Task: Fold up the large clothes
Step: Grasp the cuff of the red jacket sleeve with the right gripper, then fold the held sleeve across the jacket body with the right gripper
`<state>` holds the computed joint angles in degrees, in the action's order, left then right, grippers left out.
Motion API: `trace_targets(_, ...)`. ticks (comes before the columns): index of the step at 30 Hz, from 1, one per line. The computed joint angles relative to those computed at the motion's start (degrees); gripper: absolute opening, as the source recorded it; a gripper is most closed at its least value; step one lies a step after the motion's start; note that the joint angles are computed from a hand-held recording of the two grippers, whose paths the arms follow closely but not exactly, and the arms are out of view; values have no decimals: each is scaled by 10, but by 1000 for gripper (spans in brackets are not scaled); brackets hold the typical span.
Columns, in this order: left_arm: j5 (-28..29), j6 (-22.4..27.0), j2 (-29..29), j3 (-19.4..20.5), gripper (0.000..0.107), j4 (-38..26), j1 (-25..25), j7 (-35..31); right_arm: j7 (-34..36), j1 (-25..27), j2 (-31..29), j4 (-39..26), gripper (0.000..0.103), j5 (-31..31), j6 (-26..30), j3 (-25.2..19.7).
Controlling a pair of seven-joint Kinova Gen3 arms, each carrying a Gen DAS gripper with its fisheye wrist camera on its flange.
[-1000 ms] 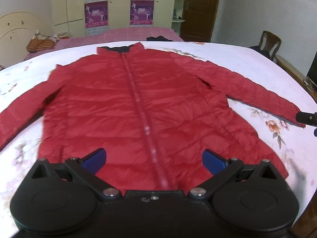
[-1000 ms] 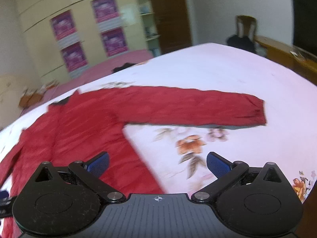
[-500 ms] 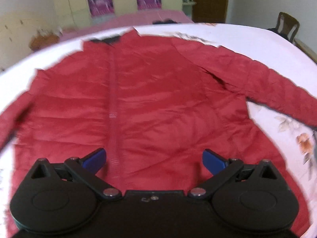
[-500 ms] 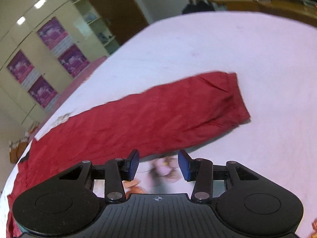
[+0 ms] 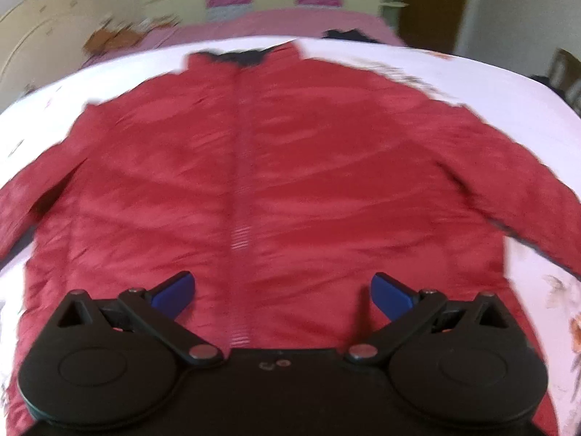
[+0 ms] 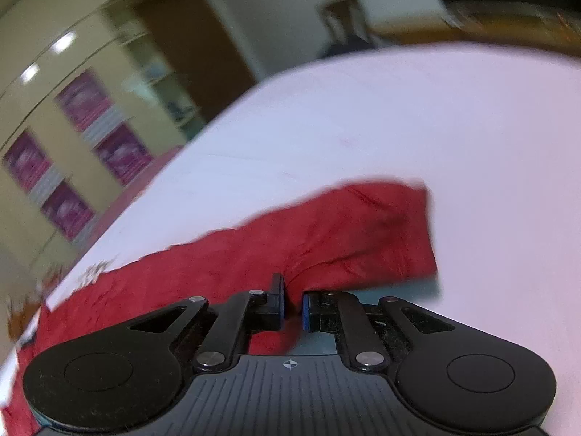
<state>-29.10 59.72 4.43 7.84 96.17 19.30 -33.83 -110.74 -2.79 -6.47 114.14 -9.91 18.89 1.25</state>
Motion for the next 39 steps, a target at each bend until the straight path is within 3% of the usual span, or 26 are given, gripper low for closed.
trace_targets(3, 15, 3, -23, -17, 103, 26, -26, -9, 59, -67, -4, -20, 10, -6, -8, 11)
trace_targets(8, 59, -57, -86, -53, 102, 86, -83, -76, 176, -195, 6, -71, 10, -64, 10, 21)
trace_targets(10, 80, -96, -112, -102, 99, 109, -69, -117, 222, -219, 24, -105, 10, -100, 48, -3)
trace_targets(12, 118, -128, -139, -155, 93, 128, -60, -164, 252, -214, 44, -126, 10, -117, 67, -54)
trace_targets(14, 159, -166, -162, -208, 88, 147, -47, -210, 247, -210, 63, -147, 10, -97, 83, -107)
trace_targets(17, 217, -196, -192, -288, 90, 165, -20, -280, 209, -222, 92, -163, 10, -39, 91, -174)
trace_targets(20, 268, -206, -208, -368, 87, 173, 20, -350, 149, -217, 120, -179, 10, 23, 95, -250)
trace_targets(23, 319, -207, -216, -421, 82, 176, 37, -420, 107, -222, 158, -200, 10, 79, 101, -282)
trace_targets(27, 408, -195, -204, -413, 81, 180, -30, -513, 29, -316, 188, -228, 11, 172, 119, -238)
trace_targets(28, 431, -194, -200, -408, 81, 181, -46, -534, 21, -340, 199, -239, 19, 195, 123, -216)
trace_targets(29, 454, -192, -197, -397, 81, 183, -69, -555, 7, -358, 201, -239, 47, 218, 118, -204)
trace_targets(31, 501, -195, -191, -395, 81, 188, -88, -598, -28, -363, 181, -213, 89, 260, 81, -201)
trace_targets(34, 571, -195, -168, -406, 80, 187, -93, -663, -21, -314, 153, -184, 86, 268, 50, -235)
trace_targets(35, 594, -190, -155, -401, 76, 184, -105, -686, -11, -293, 140, -173, 73, 253, 47, -243)
trace_targets(37, 624, -180, -127, -365, 72, 178, -151, -716, 1, -276, 122, -163, 58, 219, 62, -232)
trace_targets(39, 632, -182, -103, -327, 58, 171, -184, -723, -10, -251, 102, -144, 48, 196, 64, -222)
